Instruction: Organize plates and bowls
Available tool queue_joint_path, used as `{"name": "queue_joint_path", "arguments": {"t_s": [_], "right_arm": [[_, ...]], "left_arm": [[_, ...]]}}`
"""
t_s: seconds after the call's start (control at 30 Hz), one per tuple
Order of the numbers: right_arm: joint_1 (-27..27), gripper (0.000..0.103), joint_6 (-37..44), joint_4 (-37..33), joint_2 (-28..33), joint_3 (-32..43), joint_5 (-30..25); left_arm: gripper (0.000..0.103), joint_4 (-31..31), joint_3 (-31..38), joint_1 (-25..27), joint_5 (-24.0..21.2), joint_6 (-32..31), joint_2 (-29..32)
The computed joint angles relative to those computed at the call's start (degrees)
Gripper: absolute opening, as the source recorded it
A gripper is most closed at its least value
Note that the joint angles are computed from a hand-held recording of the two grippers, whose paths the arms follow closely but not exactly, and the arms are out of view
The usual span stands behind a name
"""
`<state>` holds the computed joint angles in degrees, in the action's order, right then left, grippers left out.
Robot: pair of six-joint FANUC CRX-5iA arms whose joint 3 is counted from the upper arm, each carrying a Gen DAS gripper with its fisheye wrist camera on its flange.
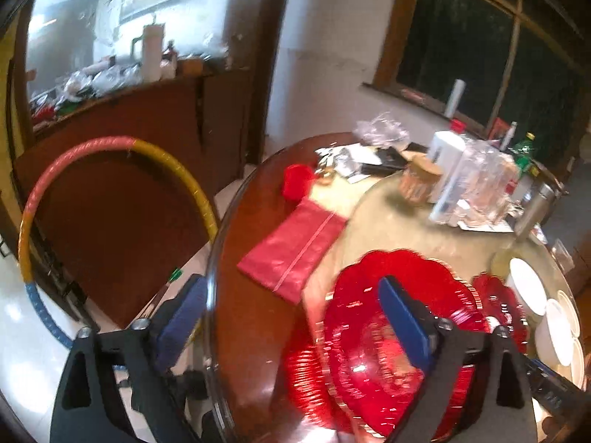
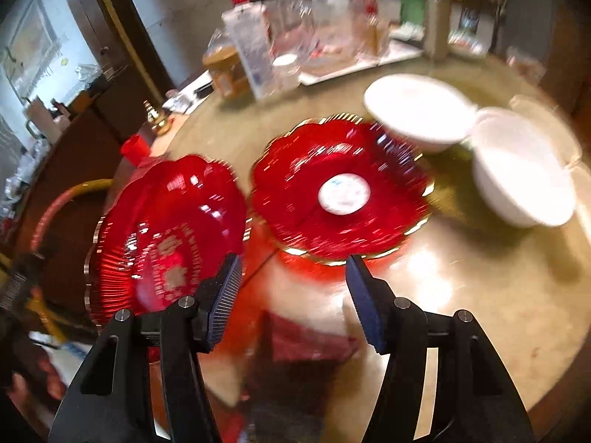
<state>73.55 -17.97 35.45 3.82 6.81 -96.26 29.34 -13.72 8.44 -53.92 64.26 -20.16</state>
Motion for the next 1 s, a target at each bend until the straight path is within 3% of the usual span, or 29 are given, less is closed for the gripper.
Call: {"name": "queue_joint_path", "arguments": {"t_s": [0.17, 0.33, 0.5, 0.63, 0.8, 1.0], "right_arm": [[1.47, 0.059, 1.42, 2.46, 1.73, 1.41, -6.78], [3.00, 0.059, -0.34, 3.05, 0.65, -0.12, -9.79], [4.00, 0.059, -3.01, 2.78, -1.63, -2.39, -10.39], [5.11, 0.059, -8.55, 2.04, -7.36, -7.84, -4.84], [6.22, 0.059, -21.57, 4.02, -18.73, -19.88, 7.78], [4.39, 0.059, -33.63, 7.93, -27.35, -30.95, 20.70]], "left_arm": [[0.101, 0.42, -0.13, -3.91, 1.77, -3.31, -1.31], [0.101, -0.53, 0.63, -7.75, 2.67, -4.30, -1.75], [0.102, -0.96, 5.02, -12.29, -0.29, -6.48, 1.43], [0.102, -2.46, 11.64, -16.45, -5.51, -7.10, 6.61], [0.102, -7.62, 23.15, -22.53, -13.87, -1.28, 16.19], [0.102, -13.42, 33.22, -28.95, -22.43, 4.08, 25.90]]}}
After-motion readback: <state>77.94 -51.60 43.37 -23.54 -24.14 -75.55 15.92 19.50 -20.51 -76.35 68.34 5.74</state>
